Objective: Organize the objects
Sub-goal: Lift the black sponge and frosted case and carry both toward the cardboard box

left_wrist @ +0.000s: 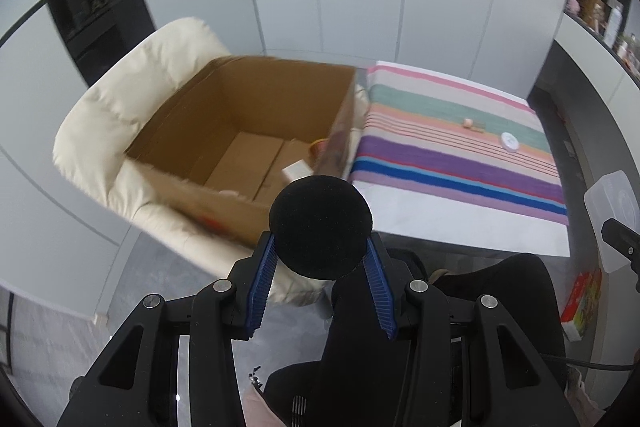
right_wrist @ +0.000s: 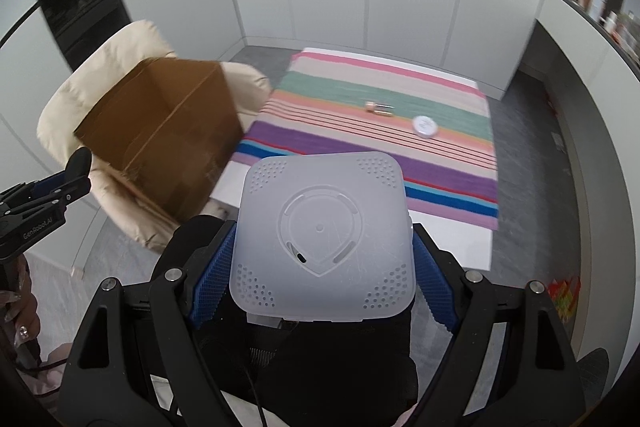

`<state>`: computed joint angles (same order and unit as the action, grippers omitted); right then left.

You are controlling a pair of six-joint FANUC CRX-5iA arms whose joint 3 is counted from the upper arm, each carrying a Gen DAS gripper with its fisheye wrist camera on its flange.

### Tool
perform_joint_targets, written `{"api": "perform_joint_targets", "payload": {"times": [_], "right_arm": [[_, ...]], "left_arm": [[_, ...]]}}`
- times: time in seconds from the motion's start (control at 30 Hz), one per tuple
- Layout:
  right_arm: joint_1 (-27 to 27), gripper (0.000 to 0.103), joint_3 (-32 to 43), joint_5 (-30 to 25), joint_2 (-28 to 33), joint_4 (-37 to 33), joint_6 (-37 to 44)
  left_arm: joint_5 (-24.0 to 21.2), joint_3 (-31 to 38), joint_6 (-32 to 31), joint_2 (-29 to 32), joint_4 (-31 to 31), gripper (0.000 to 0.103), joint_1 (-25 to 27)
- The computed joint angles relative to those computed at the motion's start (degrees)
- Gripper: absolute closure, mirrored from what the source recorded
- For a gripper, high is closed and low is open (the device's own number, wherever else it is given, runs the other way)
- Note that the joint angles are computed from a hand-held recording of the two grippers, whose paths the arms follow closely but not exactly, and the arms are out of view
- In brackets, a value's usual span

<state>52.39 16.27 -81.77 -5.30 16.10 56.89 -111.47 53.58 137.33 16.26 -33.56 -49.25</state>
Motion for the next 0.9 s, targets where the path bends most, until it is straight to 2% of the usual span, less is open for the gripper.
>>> {"api": "perform_joint_targets", "payload": {"times": [0.47,0.9], "right_arm": [[4.81,0.018,6.85,0.93,6.79,-4.75,6.91],[6.63,0.018,10.1,0.36,10.15,-6.29,9.93]], "left_arm": [[-2.43,-13.17,9.3,-10.15,-0.17,0.057,0.49],[-1.92,-15.78,10.68,-11.65,1.24,0.057,1.64]]}}
